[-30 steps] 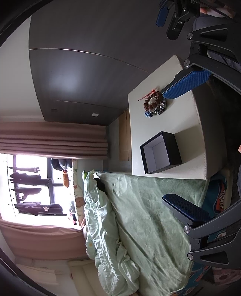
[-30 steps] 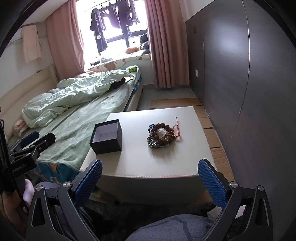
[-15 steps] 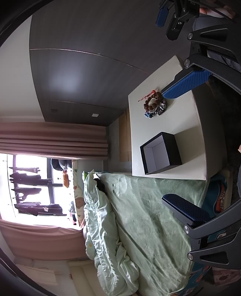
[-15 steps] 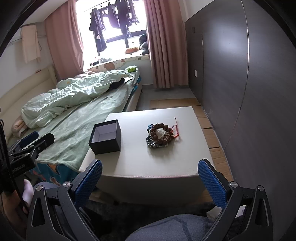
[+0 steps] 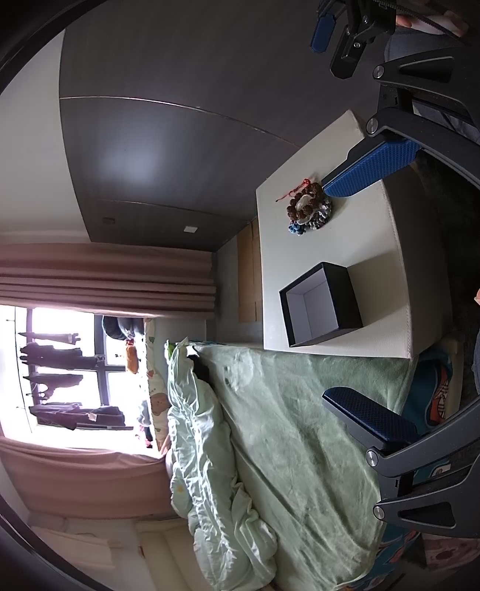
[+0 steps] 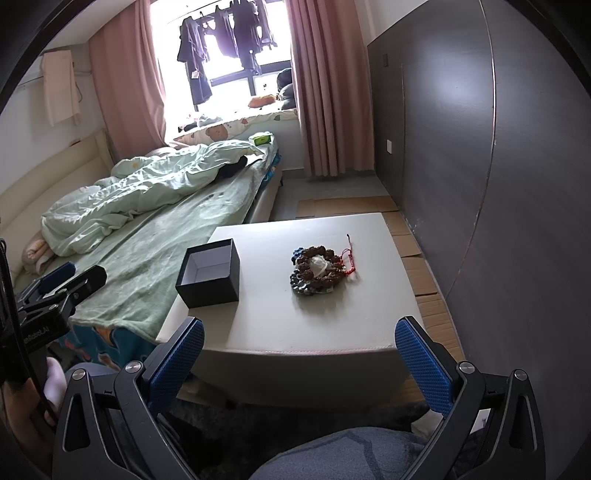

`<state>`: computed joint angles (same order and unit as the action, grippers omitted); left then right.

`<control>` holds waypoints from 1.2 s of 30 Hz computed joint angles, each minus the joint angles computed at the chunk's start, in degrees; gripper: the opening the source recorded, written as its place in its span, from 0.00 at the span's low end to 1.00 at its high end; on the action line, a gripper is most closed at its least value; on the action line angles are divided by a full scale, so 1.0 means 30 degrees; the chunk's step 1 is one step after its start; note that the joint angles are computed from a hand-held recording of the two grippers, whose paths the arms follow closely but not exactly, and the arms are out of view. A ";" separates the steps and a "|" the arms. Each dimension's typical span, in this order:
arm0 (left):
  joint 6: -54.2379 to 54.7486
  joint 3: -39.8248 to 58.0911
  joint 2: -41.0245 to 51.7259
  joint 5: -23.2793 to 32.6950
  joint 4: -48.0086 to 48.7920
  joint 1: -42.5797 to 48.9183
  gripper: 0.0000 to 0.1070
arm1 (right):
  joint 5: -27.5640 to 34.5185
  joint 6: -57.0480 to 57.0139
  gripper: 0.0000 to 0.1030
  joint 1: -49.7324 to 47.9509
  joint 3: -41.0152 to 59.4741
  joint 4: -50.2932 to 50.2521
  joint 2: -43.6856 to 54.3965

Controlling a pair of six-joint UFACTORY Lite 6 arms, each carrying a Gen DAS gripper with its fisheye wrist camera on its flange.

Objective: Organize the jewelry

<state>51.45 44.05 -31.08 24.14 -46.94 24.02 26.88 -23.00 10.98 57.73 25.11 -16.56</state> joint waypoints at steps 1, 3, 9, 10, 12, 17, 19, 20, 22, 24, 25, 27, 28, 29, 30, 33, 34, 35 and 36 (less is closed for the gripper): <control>0.0205 -0.0001 -0.0028 0.0131 -0.0154 0.0168 0.96 | 0.0111 0.0022 1.00 -0.0056 -0.0009 -0.0032 -0.0096; -0.0187 -0.0055 0.0019 -0.0111 0.0117 -0.0073 0.96 | 0.0235 -0.0698 1.00 -0.0388 0.0128 0.0588 0.0189; 0.0384 0.0002 0.0364 -0.0351 -0.0334 0.0052 0.96 | 0.0353 -0.1696 1.00 -0.0919 0.0417 0.1423 0.0652; 0.0526 0.0037 0.0449 -0.0303 -0.0424 0.0134 0.96 | 0.0311 -0.1294 1.00 -0.0731 0.0264 0.1099 0.0422; 0.0701 0.0267 0.0868 -0.0197 -0.0492 0.0329 0.96 | 0.0208 -0.1245 1.00 -0.0762 0.0434 0.1081 0.0764; 0.1753 0.1257 0.2500 0.0518 -0.1583 0.0853 0.96 | -0.0021 -0.0611 1.00 -0.0722 0.0713 0.0686 0.1548; 0.2378 0.1611 0.3116 0.0482 -0.2182 0.0780 0.96 | 0.0018 -0.1164 1.00 -0.1084 0.0932 0.1388 0.2090; 0.2737 0.1680 0.3285 0.0430 -0.2463 0.0699 0.96 | 0.0093 -0.1569 1.00 -0.1377 0.1127 0.1902 0.2430; 0.3706 0.1906 0.3715 0.0776 -0.3341 0.0669 0.96 | 0.0311 -0.1780 1.00 -0.1720 0.1606 0.2324 0.3061; 0.4165 0.2339 0.4419 0.1216 -0.3886 0.0551 0.96 | 0.0388 -0.1628 1.00 -0.2028 0.2296 0.2193 0.3881; 0.4075 0.2656 0.4909 0.1311 -0.3913 0.0350 0.96 | 0.0359 -0.1499 0.99 -0.2100 0.2495 0.2028 0.4093; 0.3976 0.3286 0.5734 0.1498 -0.3970 -0.0043 0.96 | 0.0393 -0.1848 0.95 -0.2451 0.3065 0.2391 0.4881; 0.3969 0.3543 0.5995 0.1610 -0.4008 -0.0167 0.96 | 0.0430 -0.1780 0.91 -0.2517 0.3318 0.2354 0.5239; 0.4097 0.3907 0.6437 0.1722 -0.4189 -0.0395 0.96 | 0.0522 -0.1807 0.87 -0.2650 0.3715 0.2416 0.5788; 0.4100 0.4309 0.6908 0.1765 -0.4260 -0.0671 0.96 | 0.0637 -0.1959 0.86 -0.2797 0.3971 0.2636 0.6146; 0.3641 0.5610 0.8303 0.2020 -0.4046 -0.1316 0.94 | 0.1387 -0.2851 0.84 -0.3600 0.5176 0.4020 0.7582; 0.3410 0.5993 0.8700 0.2077 -0.3882 -0.1512 0.93 | 0.1638 -0.3245 0.83 -0.3862 0.5566 0.4505 0.7979; 0.3125 0.6559 0.9310 0.2205 -0.3677 -0.1743 0.92 | 0.1891 -0.3661 0.83 -0.4094 0.5992 0.5107 0.8425; 0.2824 0.7103 0.9886 0.2356 -0.3451 -0.1921 0.91 | 0.2090 -0.3806 0.83 -0.4216 0.6517 0.5426 0.8967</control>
